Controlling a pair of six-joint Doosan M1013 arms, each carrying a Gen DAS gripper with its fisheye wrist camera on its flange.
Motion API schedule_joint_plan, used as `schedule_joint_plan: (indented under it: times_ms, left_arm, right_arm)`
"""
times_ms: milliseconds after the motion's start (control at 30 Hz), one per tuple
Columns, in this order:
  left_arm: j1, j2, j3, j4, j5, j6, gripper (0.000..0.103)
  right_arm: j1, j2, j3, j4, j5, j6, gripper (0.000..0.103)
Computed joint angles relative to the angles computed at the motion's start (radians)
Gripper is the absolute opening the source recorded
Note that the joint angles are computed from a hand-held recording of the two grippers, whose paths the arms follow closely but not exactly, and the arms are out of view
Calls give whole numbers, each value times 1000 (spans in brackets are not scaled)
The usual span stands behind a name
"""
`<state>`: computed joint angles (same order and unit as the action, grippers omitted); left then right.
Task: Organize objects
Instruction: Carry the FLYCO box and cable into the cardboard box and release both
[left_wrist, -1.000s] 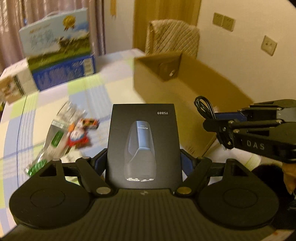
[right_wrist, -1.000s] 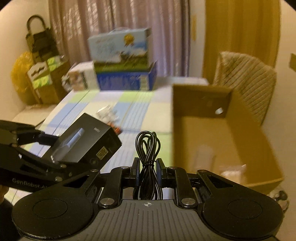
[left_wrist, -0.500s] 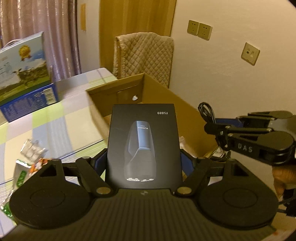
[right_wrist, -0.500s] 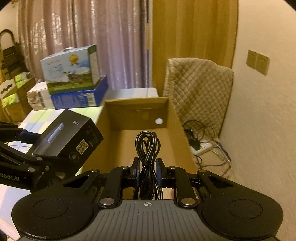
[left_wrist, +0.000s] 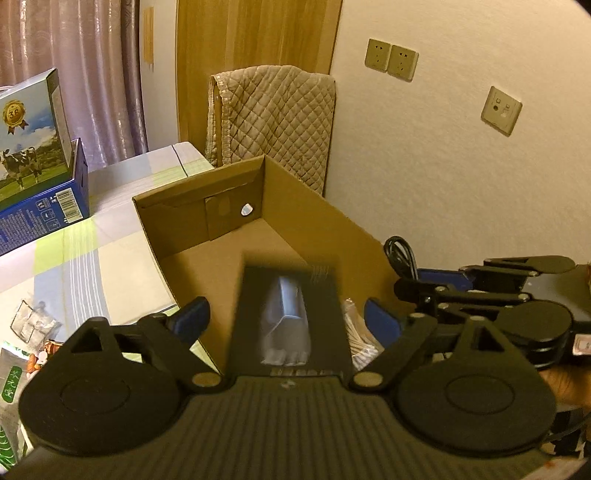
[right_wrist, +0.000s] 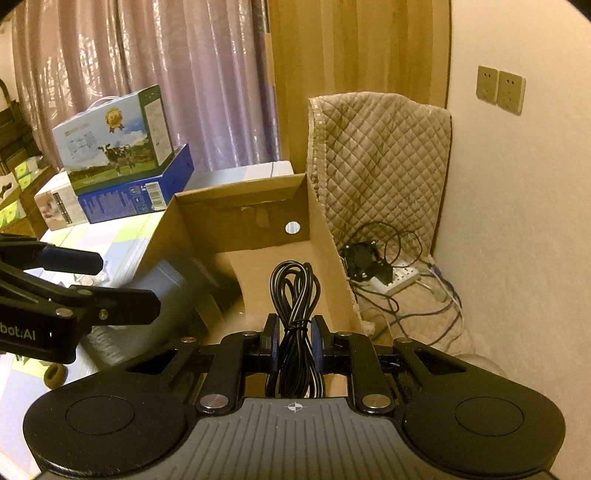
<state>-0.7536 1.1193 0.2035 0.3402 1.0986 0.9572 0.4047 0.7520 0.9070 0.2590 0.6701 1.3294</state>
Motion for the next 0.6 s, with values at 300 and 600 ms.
schedule_joint_plan:
  times_ms: [300, 600]
  left_arm:
    - [1, -66, 139, 31, -41, -50, 88]
    - [2, -123, 251, 67, -78, -108, 88]
  right_arm:
    - [0, 11, -13, 16, 13, -7, 15]
    - [3, 20, -27, 44, 20, -22, 15]
